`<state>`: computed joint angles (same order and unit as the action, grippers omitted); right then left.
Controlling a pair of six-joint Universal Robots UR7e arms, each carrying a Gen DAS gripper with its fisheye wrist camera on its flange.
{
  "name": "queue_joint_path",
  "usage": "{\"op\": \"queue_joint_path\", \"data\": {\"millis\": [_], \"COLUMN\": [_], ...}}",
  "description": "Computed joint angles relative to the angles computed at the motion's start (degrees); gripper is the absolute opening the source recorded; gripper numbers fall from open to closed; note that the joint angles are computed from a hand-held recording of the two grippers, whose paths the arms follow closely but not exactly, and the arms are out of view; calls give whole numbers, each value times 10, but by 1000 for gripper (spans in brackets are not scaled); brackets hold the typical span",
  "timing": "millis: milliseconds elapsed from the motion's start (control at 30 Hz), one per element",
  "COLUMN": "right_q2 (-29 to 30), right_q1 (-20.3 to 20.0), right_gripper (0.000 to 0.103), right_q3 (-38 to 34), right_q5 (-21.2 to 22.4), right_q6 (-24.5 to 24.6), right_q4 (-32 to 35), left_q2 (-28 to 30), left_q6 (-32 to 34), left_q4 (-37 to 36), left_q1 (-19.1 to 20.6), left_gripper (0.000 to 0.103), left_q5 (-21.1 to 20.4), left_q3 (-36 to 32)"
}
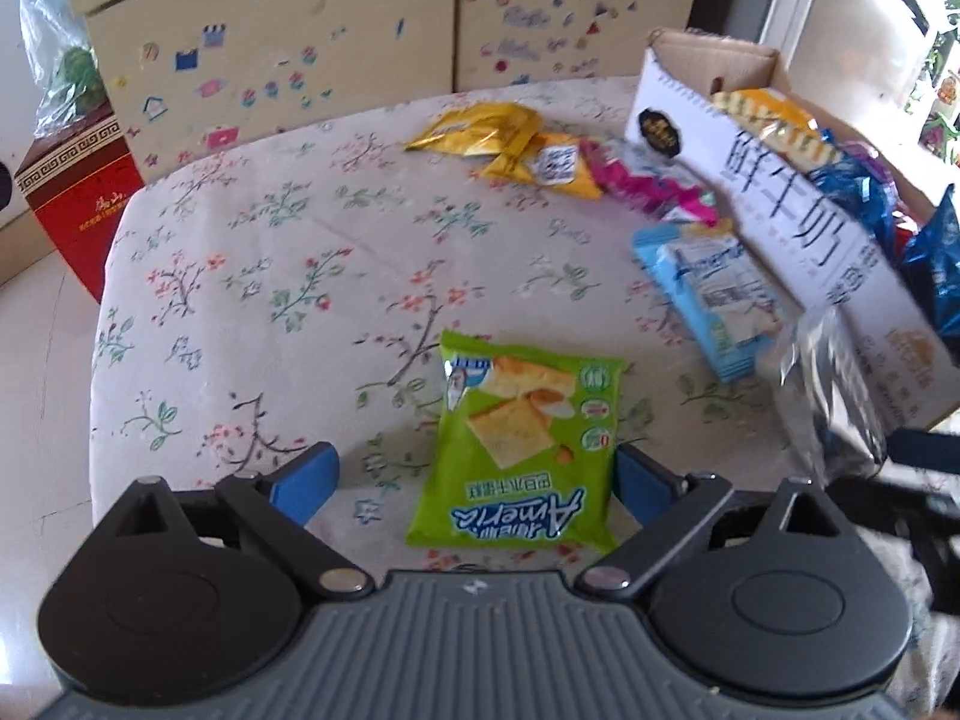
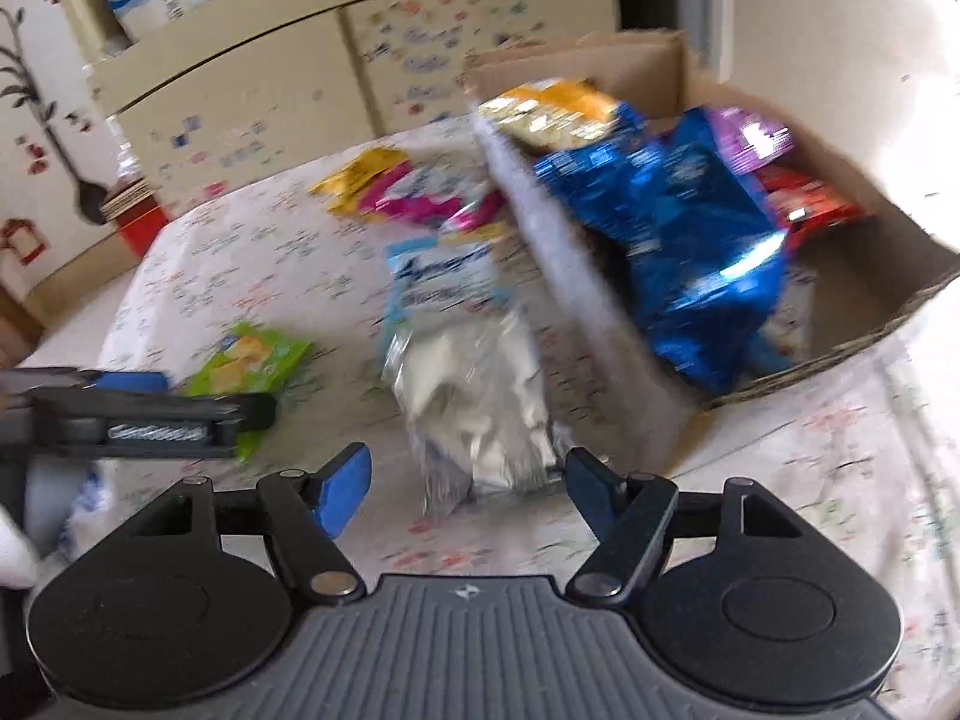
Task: Organize snacks
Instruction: 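Grasp the silver foil bag with right gripper while left grasps the green cracker packet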
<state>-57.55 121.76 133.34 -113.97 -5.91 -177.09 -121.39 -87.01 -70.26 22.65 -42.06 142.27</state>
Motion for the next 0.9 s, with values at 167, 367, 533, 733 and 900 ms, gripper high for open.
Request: {"op": "queue_joint_path", "data": {"millis": [167,367,533,733,900], "right_q2": [-18,1,27,56,78], "right_q1": [-1,8,13,21,29], "right_gripper": [77,78,78,77,78], "right_q3": [1,-11,-26,-50,-68], "right_q5": [57,1,-33,-64,-89], "right_q6": [-7,49,67,69,61], "right_q4": [19,-3,-12,10,36], "left_q2": [-10,-16,-20,-5,1], "left_q6": [-3,14,21,72,92], "left_q4": [24,17,15,-16,-51], "left_q1": [3,6,2,21,41], "left_gripper": [102,102,102,103,103], "left_q5": [1,3,20,25,25], "left_q3": [-1,0,0,5,5]}}
